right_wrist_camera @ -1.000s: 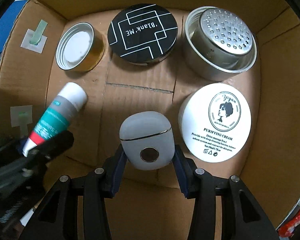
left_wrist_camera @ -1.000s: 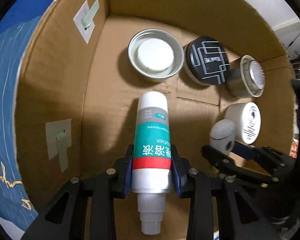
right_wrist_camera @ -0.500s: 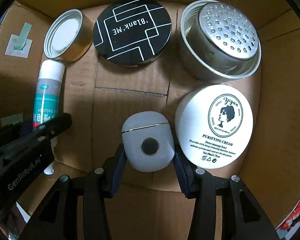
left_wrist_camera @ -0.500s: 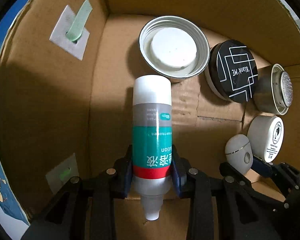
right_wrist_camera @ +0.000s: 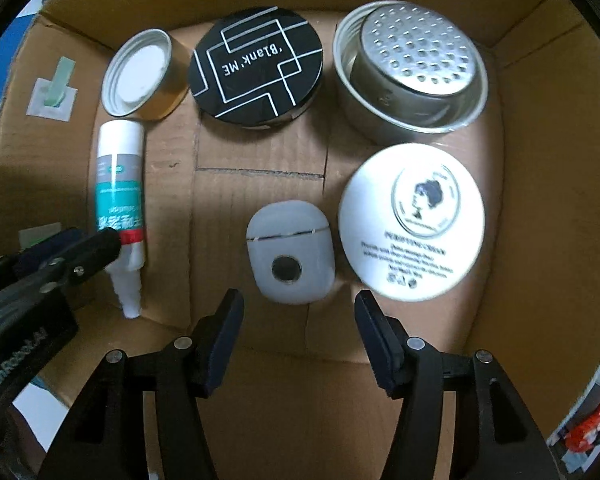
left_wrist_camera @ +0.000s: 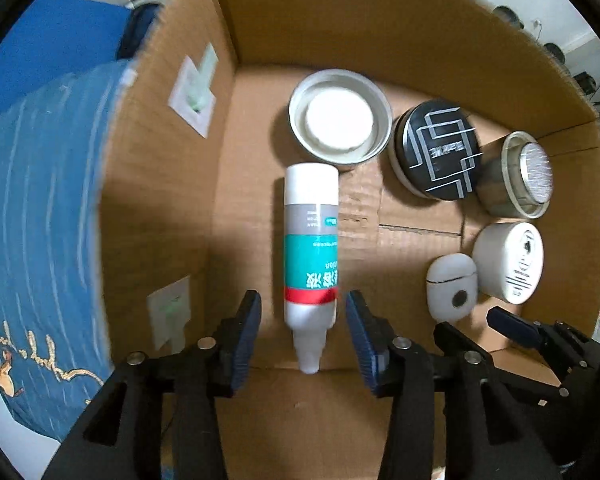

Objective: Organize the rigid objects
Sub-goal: 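Lift both grippers out of the box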

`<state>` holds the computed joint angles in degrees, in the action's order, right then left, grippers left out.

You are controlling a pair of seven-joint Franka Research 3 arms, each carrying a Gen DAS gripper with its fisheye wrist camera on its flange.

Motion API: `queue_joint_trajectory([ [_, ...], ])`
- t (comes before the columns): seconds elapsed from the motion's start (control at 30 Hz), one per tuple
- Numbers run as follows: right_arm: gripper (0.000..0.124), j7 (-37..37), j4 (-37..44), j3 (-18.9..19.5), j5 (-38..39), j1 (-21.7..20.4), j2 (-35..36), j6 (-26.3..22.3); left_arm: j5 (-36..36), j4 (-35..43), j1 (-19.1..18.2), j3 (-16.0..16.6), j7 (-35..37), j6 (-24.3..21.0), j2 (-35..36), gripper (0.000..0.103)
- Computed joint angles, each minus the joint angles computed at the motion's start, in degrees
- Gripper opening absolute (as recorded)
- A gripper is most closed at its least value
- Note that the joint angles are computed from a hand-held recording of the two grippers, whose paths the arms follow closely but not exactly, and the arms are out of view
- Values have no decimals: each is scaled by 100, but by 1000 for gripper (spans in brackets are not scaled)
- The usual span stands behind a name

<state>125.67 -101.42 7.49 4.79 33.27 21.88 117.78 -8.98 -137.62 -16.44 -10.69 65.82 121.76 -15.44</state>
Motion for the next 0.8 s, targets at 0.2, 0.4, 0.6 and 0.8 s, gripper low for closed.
queue_joint_trajectory([
  [0.2, 66, 146, -304, 4, -273, 74, -483, 127, 231, -359, -129, -84, -261, -10, -926, 69],
  [0.4, 76, 527, -735, 69, -686, 103, -1153, 245, 304, -610, -330, 26, -392, -50, -1779, 91],
  [0.6, 94, 870, -984, 277, -931, 122, -1768, 104, 285, -606, -395, 60, -482, 46, -2055, 102],
  [0.8, 103, 1266, -1103, 551, -1354, 152, -2417, -225, 604, -592, -426, -113, -808, 9, -2380, 102],
])
